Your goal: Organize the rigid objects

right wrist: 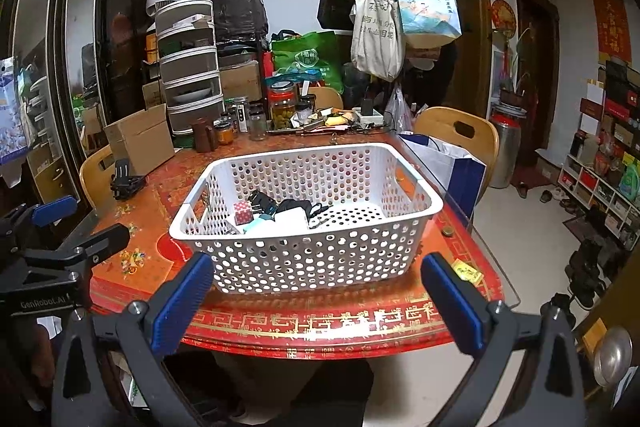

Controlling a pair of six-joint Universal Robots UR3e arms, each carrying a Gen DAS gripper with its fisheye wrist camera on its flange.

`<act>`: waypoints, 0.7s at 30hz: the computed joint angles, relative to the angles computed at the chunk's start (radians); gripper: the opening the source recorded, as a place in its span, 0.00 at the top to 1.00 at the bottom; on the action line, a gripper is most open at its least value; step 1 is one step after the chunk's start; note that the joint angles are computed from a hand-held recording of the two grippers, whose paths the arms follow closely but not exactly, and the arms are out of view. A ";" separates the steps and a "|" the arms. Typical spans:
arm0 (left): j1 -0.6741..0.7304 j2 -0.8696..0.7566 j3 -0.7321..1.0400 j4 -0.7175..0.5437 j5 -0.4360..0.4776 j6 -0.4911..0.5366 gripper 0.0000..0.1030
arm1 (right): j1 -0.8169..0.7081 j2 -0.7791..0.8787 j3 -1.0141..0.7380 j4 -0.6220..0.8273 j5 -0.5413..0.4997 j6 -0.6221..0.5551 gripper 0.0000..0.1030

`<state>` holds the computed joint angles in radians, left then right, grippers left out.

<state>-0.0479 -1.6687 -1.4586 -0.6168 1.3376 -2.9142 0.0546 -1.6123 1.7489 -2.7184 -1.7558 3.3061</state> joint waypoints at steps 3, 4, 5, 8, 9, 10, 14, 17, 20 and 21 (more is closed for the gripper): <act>-0.002 -0.004 0.004 0.000 0.002 0.003 0.00 | -0.001 -0.001 0.002 -0.001 0.002 0.000 0.00; -0.004 -0.005 0.007 -0.002 0.005 0.002 0.00 | -0.001 0.000 0.000 0.002 0.001 -0.002 0.00; -0.008 -0.008 0.011 -0.004 0.010 -0.001 0.00 | 0.000 0.000 0.000 0.004 0.001 -0.004 0.00; -0.006 -0.012 0.016 -0.012 0.009 0.005 0.00 | 0.002 0.000 -0.003 0.010 0.000 -0.009 0.00; -0.003 -0.011 0.015 -0.014 0.005 0.007 0.00 | 0.004 0.001 -0.005 0.010 -0.001 -0.010 0.00; 0.001 -0.009 0.011 -0.014 0.000 0.009 0.00 | 0.005 -0.001 -0.005 0.010 -0.002 -0.010 0.00; 0.004 -0.007 0.004 -0.008 0.000 0.016 0.00 | 0.005 -0.003 -0.003 0.008 -0.003 -0.010 0.00; -0.001 -0.011 0.007 -0.010 0.005 0.021 0.00 | 0.002 -0.003 -0.002 0.008 0.002 -0.010 0.00; 0.007 -0.002 -0.008 -0.011 -0.006 0.036 0.00 | 0.002 -0.002 -0.003 0.007 0.001 -0.011 0.00; 0.009 -0.002 -0.011 -0.010 -0.008 0.038 0.00 | 0.002 -0.002 -0.003 0.007 0.001 -0.011 0.00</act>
<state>-0.0384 -1.6702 -1.4692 -0.6270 1.3296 -2.8760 0.0567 -1.6140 1.7461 -2.7116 -1.7545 3.2955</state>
